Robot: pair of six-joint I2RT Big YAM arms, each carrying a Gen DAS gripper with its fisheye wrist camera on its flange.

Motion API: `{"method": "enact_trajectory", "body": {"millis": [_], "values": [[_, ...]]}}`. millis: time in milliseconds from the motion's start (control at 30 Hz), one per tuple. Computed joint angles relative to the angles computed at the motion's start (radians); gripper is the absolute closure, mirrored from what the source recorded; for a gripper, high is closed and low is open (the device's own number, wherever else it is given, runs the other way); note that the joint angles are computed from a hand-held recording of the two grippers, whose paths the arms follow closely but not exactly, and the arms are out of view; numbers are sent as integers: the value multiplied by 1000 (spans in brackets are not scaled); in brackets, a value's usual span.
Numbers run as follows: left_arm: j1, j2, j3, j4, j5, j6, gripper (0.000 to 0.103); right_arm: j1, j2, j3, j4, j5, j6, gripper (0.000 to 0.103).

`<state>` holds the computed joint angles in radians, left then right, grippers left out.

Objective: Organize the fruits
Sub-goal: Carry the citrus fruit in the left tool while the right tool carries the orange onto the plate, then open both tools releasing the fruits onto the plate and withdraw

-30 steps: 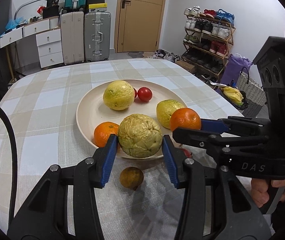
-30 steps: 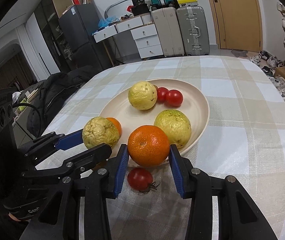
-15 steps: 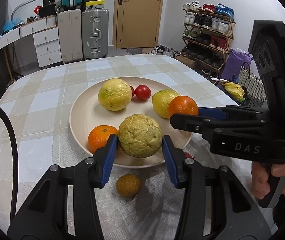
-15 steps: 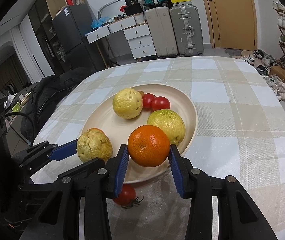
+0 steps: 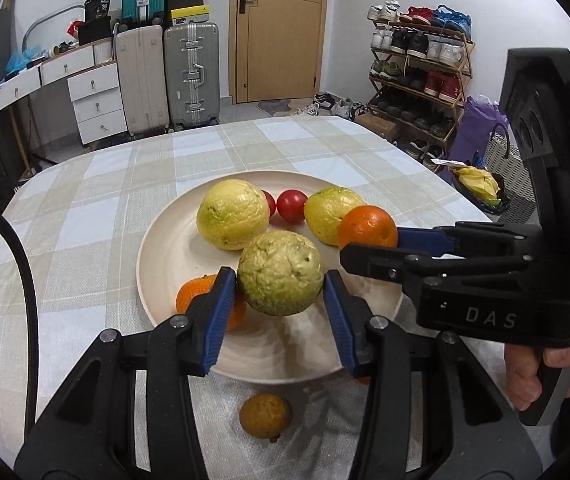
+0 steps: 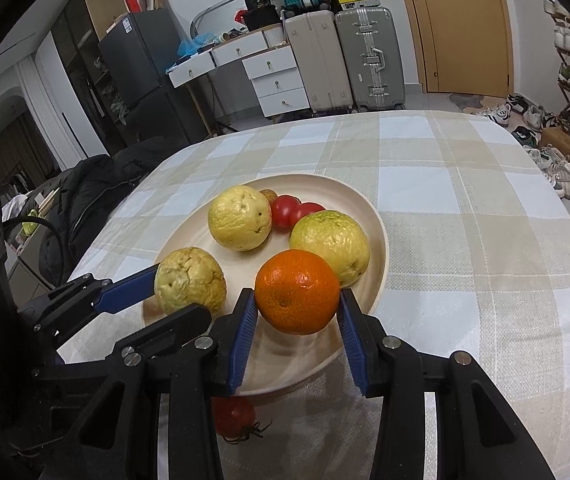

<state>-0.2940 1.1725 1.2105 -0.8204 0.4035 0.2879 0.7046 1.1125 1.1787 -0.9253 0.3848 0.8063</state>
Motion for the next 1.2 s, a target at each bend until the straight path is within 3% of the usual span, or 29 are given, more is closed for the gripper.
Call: {"method": "enact_trajectory", "body": {"millis": [67,167,300,400,500,600,700,867,933,1200], "values": [[-2,9,9,5,-13,-4,60,5,-7,-4,1,8,6,60],[0,21,21,23,-45,-30,60,22,-32,-20,26,46,8,50],[25,35,40,5,-15,-48,60,41,-41,-17,9,72,15,49],[37,29,40,-10,-14,-51,59,60,-41,-11,-23,102,29,37],[54,14,34,-25,7,-46,48,87,-47,-12,-45,144,50,26],[73,-15,15,-27,25,-44,33,113,-55,-15,-68,187,83,8],[99,-54,-9,-27,42,-43,22,138,-62,-14,-101,210,113,1],[140,-138,-64,-38,64,-5,11,189,-64,-9,-131,263,145,0],[151,-165,-82,-46,65,17,1,200,-65,-11,-125,268,147,0],[204,-230,-128,-73,75,58,1,224,-59,-6,-134,280,155,0]]}}
